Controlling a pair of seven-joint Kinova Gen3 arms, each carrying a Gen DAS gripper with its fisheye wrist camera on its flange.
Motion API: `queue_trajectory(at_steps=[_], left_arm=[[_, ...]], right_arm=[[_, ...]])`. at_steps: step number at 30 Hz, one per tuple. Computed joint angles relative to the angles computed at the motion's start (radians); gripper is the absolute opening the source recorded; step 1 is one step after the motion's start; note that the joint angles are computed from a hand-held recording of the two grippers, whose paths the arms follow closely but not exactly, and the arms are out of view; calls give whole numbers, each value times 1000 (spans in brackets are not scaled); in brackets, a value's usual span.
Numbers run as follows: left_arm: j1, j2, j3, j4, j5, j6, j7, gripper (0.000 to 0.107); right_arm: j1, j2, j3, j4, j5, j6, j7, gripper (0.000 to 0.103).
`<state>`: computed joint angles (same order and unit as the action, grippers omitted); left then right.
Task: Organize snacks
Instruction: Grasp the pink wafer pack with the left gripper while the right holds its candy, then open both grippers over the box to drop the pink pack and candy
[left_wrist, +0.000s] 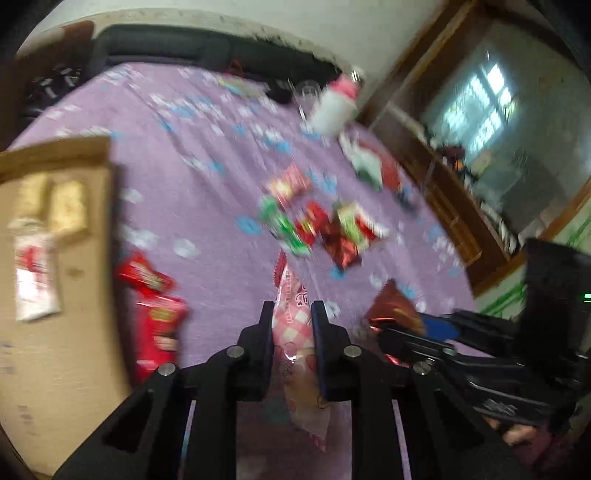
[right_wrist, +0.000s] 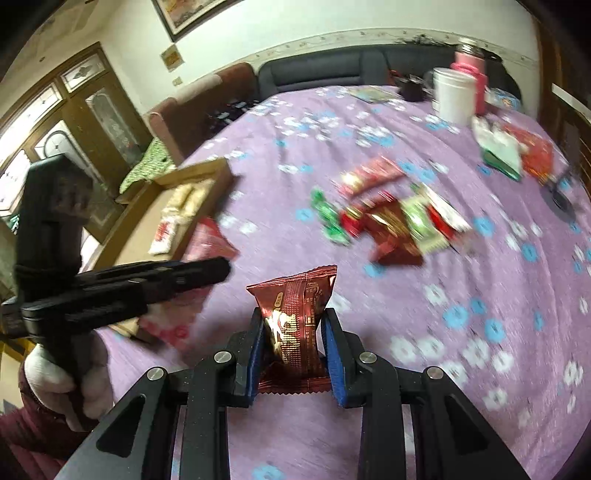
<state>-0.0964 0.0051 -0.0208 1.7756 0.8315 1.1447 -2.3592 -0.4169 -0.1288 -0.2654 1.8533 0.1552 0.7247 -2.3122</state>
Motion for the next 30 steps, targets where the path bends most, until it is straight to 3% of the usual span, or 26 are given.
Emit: queue_trajectory(at_steps=[3, 6, 9, 16, 20, 22, 23, 24, 25, 27, 30], left_arm=[[-61, -7, -54, -58, -6, 40, -5, 18], [-100, 15, -70, -127, -85, -3, 37, 18], [-130, 88, -67, -215, -181, -43, 104, 18], [-189, 277, -20, -387, -302, -80, 262, 18], [-211, 334, 12, -442, -341, -88, 309, 18], [-213, 351, 26, -458, -354, -98, 332, 26], [-226, 353, 34, -460, -347, -94, 333, 33], [-235, 353, 40, -459, -340, -93, 335, 48], [-245, 346, 45, -451, -330, -95, 333, 56], [-274, 327, 58, -434, -289, -91, 304, 56], [-287, 284, 50, -410, -262, -86, 296, 58]], right_arm=[[28, 76, -24, -102, -74, 4, 99, 33], [33, 190, -48, -241, -124, 28, 183, 33], [-67, 316, 16, -380, -123, 28, 229, 33], [-179, 600, 142, -704, -301, 84, 391, 33], [-208, 725, 145, -889, -262, 206, 360, 33], [-202, 776, 121, -972, -237, 275, 341, 34], [-206, 788, 128, -990, -237, 289, 329, 34], [-206, 792, 132, -992, -239, 287, 317, 38], [-194, 791, 119, -983, -242, 279, 311, 41], [-174, 769, 96, -945, -240, 246, 305, 50], [-178, 701, 131, -864, -253, 185, 315, 52]])
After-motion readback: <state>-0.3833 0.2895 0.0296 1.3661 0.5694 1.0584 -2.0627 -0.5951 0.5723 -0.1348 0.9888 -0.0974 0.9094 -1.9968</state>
